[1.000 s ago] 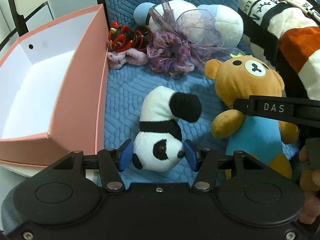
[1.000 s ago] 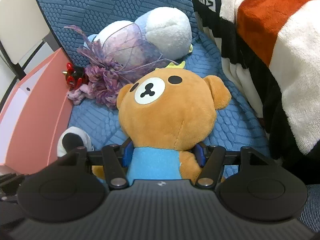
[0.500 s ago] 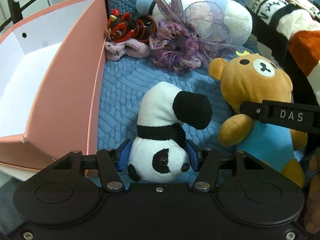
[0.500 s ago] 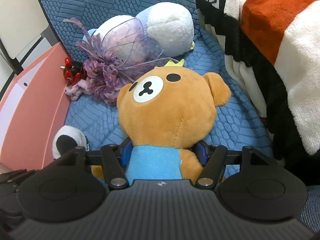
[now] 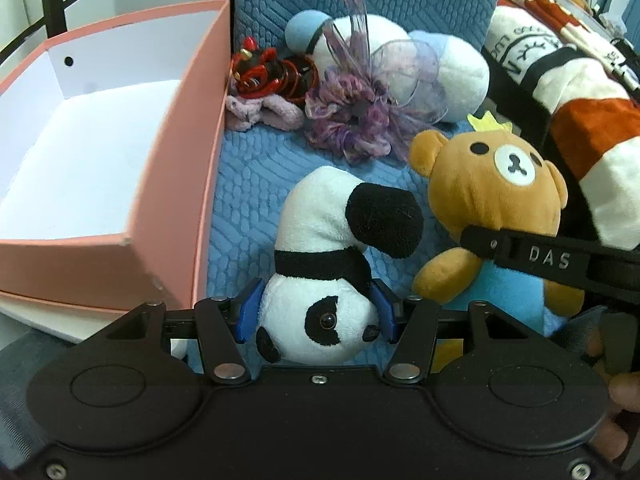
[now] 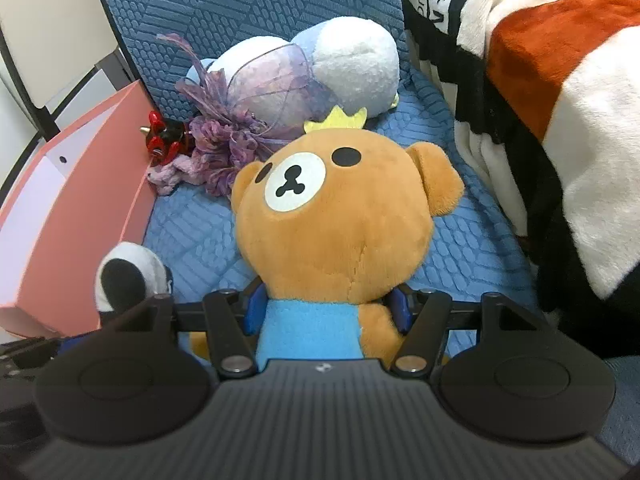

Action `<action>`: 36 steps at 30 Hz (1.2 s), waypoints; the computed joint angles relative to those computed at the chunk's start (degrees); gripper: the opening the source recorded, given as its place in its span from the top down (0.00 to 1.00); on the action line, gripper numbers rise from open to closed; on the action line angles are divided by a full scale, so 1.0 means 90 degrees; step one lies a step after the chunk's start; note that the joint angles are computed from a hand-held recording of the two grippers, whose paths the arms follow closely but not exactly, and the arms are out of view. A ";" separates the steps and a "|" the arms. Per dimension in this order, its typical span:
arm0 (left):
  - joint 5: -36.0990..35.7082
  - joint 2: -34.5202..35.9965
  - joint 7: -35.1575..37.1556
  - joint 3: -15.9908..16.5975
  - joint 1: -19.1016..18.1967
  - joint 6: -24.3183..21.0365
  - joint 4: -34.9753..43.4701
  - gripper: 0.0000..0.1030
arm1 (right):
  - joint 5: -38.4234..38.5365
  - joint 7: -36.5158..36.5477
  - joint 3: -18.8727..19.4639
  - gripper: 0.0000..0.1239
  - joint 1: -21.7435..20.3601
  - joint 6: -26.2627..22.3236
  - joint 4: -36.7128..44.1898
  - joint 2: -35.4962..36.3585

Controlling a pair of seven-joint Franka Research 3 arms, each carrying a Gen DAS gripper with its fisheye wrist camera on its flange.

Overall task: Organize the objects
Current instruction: 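Lift the panda with the left tool while the right tool lifts the bear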

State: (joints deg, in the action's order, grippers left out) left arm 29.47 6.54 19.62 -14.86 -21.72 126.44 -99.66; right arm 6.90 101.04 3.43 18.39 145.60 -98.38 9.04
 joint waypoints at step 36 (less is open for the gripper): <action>-0.1166 -0.1398 0.1666 0.0135 0.0782 -0.0426 0.0405 0.48 | 0.0114 0.0373 0.0177 0.50 0.0348 -0.2430 0.3363 0.0509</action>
State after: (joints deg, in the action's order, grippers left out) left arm 18.98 -6.04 34.62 -13.65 -14.69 122.61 -96.01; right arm 7.92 104.40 5.02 21.52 123.73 -68.11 13.62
